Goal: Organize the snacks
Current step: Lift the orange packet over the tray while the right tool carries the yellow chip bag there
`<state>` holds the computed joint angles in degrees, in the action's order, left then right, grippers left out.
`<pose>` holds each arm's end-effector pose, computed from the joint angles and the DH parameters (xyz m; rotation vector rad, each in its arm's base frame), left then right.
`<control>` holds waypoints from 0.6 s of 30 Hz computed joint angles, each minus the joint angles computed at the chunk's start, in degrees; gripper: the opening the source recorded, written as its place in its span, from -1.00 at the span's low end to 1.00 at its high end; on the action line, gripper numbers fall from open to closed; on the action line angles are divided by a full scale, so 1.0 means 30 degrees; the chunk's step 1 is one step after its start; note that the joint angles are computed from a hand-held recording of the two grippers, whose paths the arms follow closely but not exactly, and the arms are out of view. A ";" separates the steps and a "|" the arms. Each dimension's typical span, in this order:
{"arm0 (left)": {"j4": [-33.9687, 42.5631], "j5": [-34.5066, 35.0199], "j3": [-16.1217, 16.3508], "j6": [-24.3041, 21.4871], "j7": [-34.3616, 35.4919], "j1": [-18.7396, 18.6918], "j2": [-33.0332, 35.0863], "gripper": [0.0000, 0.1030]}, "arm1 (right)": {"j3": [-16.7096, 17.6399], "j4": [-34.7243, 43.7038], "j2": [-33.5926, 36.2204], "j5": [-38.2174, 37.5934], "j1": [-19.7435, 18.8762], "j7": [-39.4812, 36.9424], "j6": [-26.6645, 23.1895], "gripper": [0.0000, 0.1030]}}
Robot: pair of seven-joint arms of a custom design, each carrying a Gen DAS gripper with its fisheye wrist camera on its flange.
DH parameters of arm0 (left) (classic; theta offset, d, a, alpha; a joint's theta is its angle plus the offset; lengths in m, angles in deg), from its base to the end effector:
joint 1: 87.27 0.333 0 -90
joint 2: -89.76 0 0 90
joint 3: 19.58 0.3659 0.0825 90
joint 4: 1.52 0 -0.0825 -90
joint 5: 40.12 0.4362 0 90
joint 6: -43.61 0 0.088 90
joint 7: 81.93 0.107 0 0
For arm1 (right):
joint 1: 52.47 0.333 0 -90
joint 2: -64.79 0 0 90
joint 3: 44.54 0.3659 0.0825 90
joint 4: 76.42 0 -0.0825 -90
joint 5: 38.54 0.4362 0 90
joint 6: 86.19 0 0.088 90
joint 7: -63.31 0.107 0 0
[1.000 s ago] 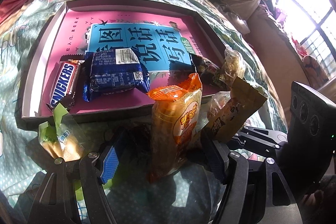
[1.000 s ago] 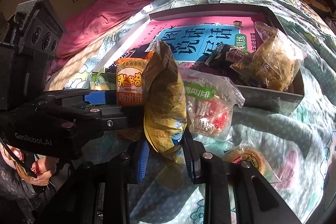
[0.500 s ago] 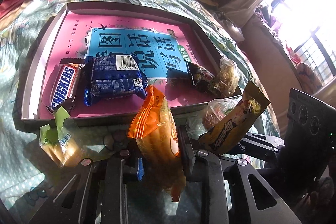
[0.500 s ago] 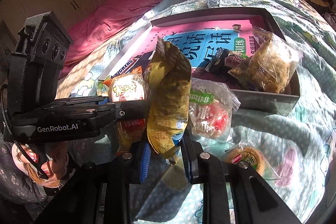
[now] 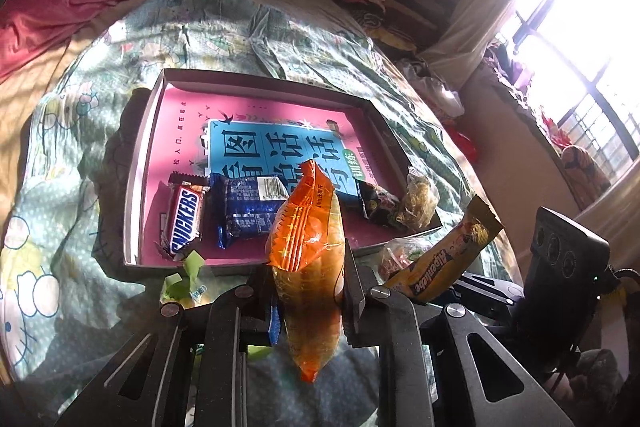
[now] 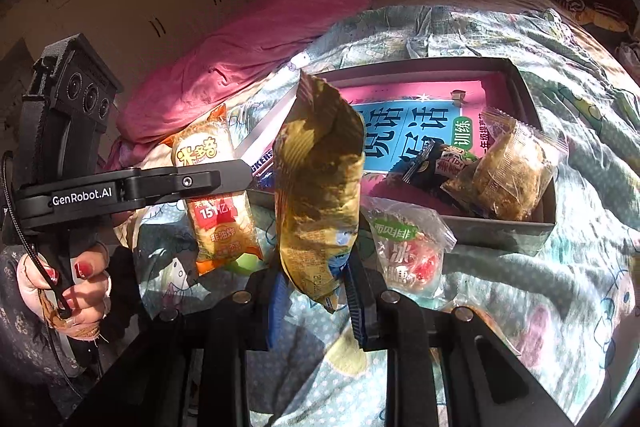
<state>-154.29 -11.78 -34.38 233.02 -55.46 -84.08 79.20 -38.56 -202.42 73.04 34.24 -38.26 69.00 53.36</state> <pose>0.4557 -0.1450 0.3926 -2.2094 1.5146 -1.0639 0.5653 0.2096 0.3413 -2.1394 0.8294 0.1474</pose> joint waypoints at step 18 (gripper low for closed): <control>-0.1124 -0.3144 -0.6782 0.1059 0.0178 0.8299 -0.2737 -0.56 | -0.0071 0.0216 -0.0377 0.2632 -0.0038 -0.1801 0.0080 -0.47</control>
<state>-157.66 -21.21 -54.73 236.20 -54.92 -59.19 70.99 -38.77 -201.77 71.91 42.13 -38.38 63.60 53.60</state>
